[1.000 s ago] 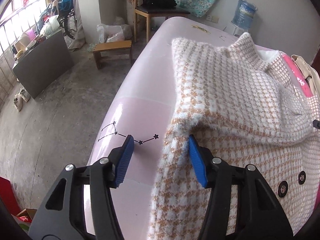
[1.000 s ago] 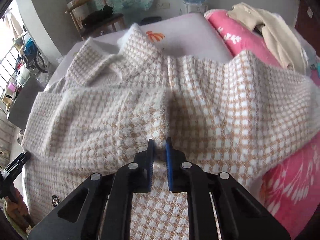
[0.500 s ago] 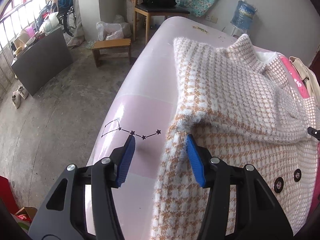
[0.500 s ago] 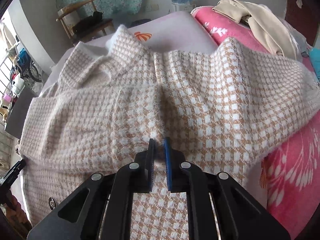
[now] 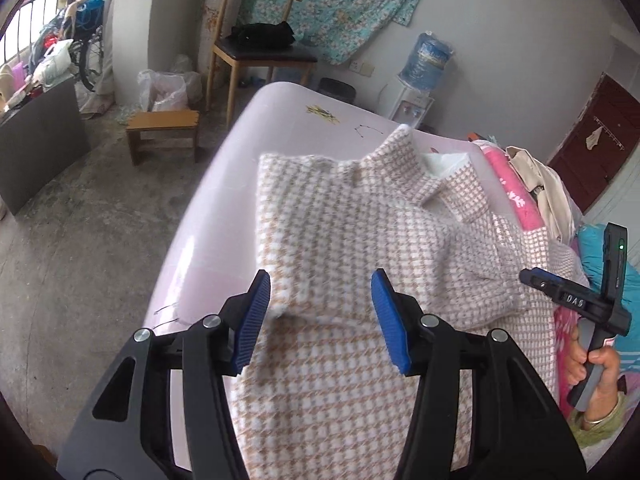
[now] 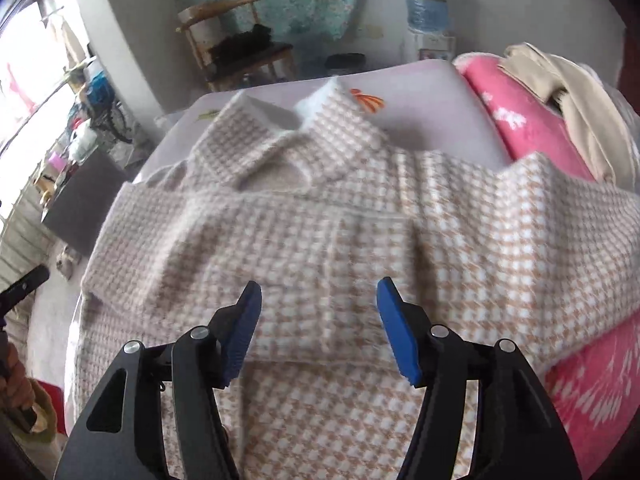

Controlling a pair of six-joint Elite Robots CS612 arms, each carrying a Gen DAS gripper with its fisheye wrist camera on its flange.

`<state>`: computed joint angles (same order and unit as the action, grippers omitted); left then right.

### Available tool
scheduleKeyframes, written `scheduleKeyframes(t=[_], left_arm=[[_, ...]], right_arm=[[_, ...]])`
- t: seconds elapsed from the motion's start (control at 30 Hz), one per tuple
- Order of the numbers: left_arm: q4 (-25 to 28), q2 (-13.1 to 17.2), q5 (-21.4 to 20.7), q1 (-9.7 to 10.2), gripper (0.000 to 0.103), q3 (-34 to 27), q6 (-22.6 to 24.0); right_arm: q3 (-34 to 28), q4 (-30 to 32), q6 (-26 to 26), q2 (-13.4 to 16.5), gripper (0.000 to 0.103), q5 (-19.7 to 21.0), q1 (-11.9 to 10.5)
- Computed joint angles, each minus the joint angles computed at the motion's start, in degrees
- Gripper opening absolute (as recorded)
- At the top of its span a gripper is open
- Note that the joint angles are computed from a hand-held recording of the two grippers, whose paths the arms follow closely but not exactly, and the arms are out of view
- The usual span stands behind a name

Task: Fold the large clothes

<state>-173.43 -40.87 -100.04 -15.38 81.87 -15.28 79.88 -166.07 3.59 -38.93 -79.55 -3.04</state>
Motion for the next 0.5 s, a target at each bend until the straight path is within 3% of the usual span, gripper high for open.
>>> scheduleKeyframes(t=[0.1,0.17,0.2,0.27,0.33,0.4,0.5], left_arm=[[5.4,3.7,2.2,-1.05,0.05,-5.9,1.5],[11.4,6.0,6.9,-1.53,0.05,-9.8,1.5],[13.4,7.0,6.7,-1.23,0.049,-11.2,0.8],[13.0,7.3,6.3,-0.77,0.042,-11.5,1.0],[13.9,7.0,5.2,-0.4,0.042,-11.6,1.2],[13.6,6.6,6.5,-0.42,0.042,-11.6,2.1],[12.4,7.3,5.7,-0.47,0.042,-13.6,3.0]], right_arm=[[-3.3,3.0,-1.1,2.5,0.059,0.1,0.6],[-4.8,5.7,-2.0,3.6,0.059,-3.9,1.0],[-4.8,6.2,-2.5,3.7,0.059,-5.6,1.0],[-3.5,6.5,-2.0,2.9,0.059,-5.1,0.4],[-3.3,8.7,-1.4,2.2,0.059,-8.0,0.2],[-3.6,10.5,-0.4,1.7,0.059,-8.1,0.1],[-5.1,7.0,-2.4,2.1,0.059,-5.0,0.8]])
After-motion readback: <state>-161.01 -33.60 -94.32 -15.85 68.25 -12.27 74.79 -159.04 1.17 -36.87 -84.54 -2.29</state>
